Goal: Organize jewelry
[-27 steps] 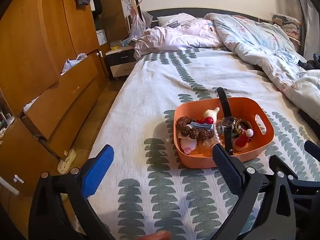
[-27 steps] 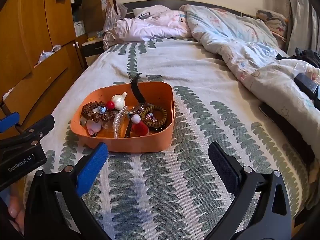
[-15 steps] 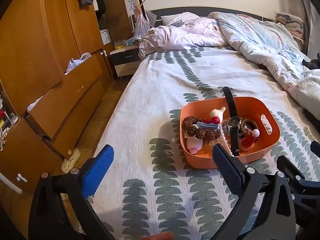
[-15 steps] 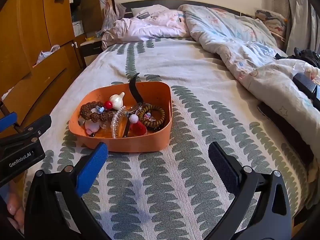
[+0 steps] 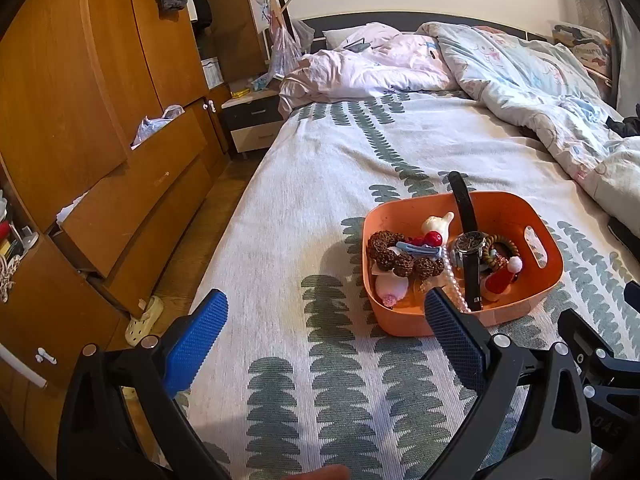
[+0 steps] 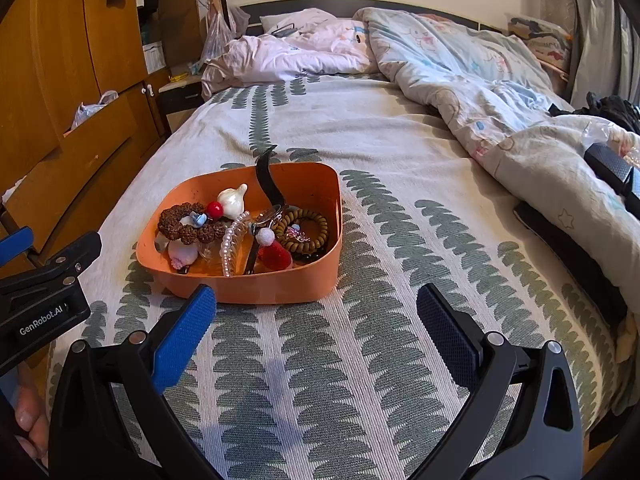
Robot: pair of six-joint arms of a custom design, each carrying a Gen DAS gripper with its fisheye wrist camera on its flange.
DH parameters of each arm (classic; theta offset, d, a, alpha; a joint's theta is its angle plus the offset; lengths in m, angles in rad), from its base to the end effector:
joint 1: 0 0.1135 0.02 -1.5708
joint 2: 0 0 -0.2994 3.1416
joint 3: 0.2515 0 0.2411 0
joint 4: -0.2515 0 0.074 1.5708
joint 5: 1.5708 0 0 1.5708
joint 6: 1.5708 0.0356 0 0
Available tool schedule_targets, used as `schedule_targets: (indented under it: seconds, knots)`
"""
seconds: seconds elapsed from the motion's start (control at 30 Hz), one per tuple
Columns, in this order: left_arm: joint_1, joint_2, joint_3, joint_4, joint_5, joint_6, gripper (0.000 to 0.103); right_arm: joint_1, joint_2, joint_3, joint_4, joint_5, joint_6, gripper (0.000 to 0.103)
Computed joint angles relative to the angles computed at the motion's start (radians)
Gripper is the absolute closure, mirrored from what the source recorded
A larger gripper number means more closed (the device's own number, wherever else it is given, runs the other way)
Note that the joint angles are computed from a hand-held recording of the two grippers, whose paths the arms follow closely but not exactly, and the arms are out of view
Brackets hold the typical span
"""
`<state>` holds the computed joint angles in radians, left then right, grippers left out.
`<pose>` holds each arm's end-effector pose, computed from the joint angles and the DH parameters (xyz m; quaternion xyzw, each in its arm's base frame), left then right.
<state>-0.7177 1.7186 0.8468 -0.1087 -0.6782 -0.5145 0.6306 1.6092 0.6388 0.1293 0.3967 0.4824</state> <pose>0.2534 -0.1916 0.1850 -0.0047 0.9074 0.1012 0.4078 0.2376 0.1564 0.1743 0.0023 0.9186 0.0285 0.3943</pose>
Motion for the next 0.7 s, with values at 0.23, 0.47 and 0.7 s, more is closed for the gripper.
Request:
schedule_targets:
  seconds: [0.23, 0.47, 0.7]
  knots:
    - [0.006, -0.006, -0.013, 0.015, 0.008, 0.007, 0.005, -0.002, -0.002, -0.003, -0.001, 0.002, 0.003, 0.003]
    - [0.01, 0.0, -0.007, 0.006, 0.01, 0.004, 0.005, -0.005, -0.001, -0.004, 0.002, -0.001, -0.001, 0.003]
    - [0.013, -0.001, -0.008, 0.011, 0.013, 0.009, 0.006, -0.004, -0.001, -0.002, -0.001, -0.001, -0.005, 0.003]
